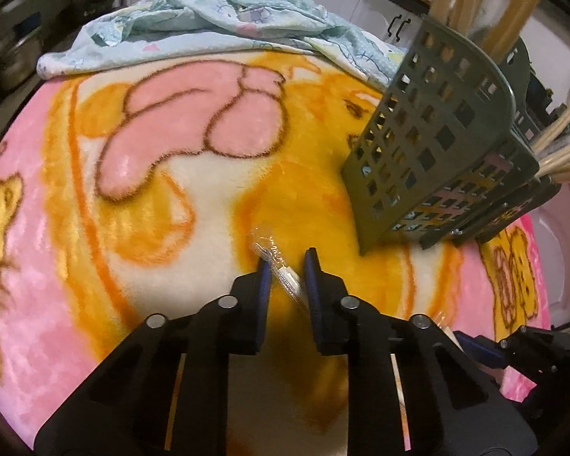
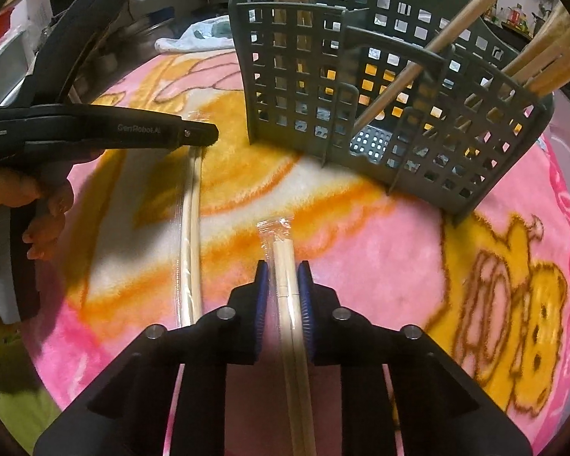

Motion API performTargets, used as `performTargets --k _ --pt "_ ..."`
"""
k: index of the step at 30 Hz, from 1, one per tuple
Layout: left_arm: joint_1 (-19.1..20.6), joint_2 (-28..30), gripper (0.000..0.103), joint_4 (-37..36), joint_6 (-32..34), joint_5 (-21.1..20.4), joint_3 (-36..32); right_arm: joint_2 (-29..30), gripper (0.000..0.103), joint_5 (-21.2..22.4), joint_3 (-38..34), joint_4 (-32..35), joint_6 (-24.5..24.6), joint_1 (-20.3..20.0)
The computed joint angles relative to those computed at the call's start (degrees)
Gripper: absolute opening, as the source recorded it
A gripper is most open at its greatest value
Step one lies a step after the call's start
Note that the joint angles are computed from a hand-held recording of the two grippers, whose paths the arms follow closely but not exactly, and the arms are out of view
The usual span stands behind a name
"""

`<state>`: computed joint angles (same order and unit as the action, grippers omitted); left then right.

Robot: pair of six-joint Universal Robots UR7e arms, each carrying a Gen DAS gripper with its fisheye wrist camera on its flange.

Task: Organize utensils
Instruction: 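Close the right tool on a wrapped wooden chopstick on the blanket, then lift the chopstick with the right tool and carry it above the caddy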

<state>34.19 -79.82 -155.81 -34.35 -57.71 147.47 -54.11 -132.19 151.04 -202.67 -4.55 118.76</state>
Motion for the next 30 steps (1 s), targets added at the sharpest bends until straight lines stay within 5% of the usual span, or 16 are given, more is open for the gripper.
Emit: performTargets --k 11,30 --pt "3.65 -2.73 0.006 -5.26 1.19 -5.39 1.15 -4.42 0.011 1.57 1.17 1.68 0.65 0.54" --pt "-11.41 -14.42 0.003 -2.73 -0.68 -3.71 3.56 -15.38 0.006 -0.31 2.27 3.03 2.15 9.29"
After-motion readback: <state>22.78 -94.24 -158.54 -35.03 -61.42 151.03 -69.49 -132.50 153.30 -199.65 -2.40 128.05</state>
